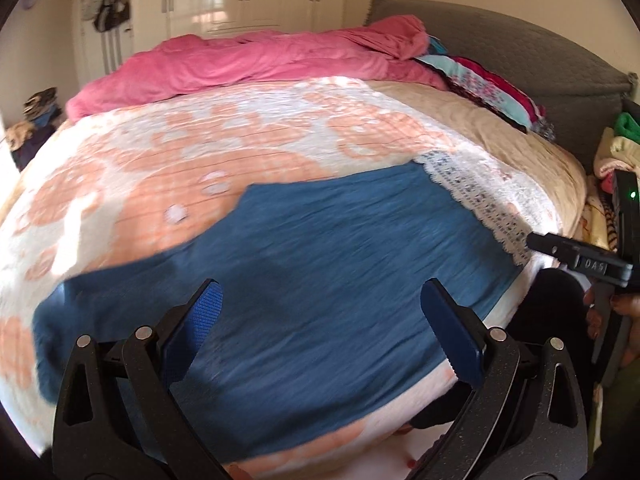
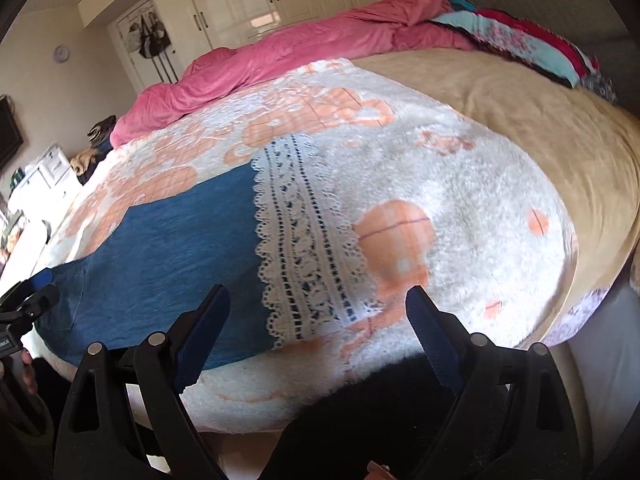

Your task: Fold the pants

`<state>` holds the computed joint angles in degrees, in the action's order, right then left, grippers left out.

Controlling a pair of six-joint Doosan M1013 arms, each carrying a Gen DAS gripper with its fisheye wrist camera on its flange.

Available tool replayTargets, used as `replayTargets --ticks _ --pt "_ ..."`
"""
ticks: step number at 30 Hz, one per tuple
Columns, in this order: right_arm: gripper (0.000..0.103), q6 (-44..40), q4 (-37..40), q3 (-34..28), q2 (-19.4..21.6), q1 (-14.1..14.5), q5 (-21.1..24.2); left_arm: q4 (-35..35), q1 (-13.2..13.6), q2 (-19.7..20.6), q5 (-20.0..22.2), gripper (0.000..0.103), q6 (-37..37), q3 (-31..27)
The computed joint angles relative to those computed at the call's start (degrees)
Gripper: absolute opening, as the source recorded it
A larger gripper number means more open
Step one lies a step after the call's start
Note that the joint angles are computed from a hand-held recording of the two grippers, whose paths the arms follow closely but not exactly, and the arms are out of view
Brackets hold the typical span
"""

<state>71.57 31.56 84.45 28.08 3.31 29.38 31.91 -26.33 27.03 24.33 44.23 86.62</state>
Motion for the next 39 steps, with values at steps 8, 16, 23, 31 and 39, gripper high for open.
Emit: replayTargets --ticks 8,16,23,31,39 --pt "0.089 -1.2 5.0 -0.6 1.0 -1.0 2.6 -18.6 0.5 5.2 2.5 0.093 19.7 -9.4" --pt "0.089 -1.8 6.9 -2.1 2.2 -0.7 5.1 -23.4 0.6 11.6 10.6 0.093 28.8 -20.4" --pt "0.089 -1.7 6.9 -2.8 2.9 -0.7 6.0 -25.5 0.8 17.3 17.8 0.093 33.5 -29.8" --pt "0.059 -8.7 16.0 -2.0 3.1 -1.6 6.3 -33.4 2.2 26.6 30.5 0.086 43.9 -45.6" --pt "0.056 -11.3 22.3 -2.9 4.2 -2.6 9.2 -49.3 4.5 35.1 41.8 0.067 52.4 -59.9"
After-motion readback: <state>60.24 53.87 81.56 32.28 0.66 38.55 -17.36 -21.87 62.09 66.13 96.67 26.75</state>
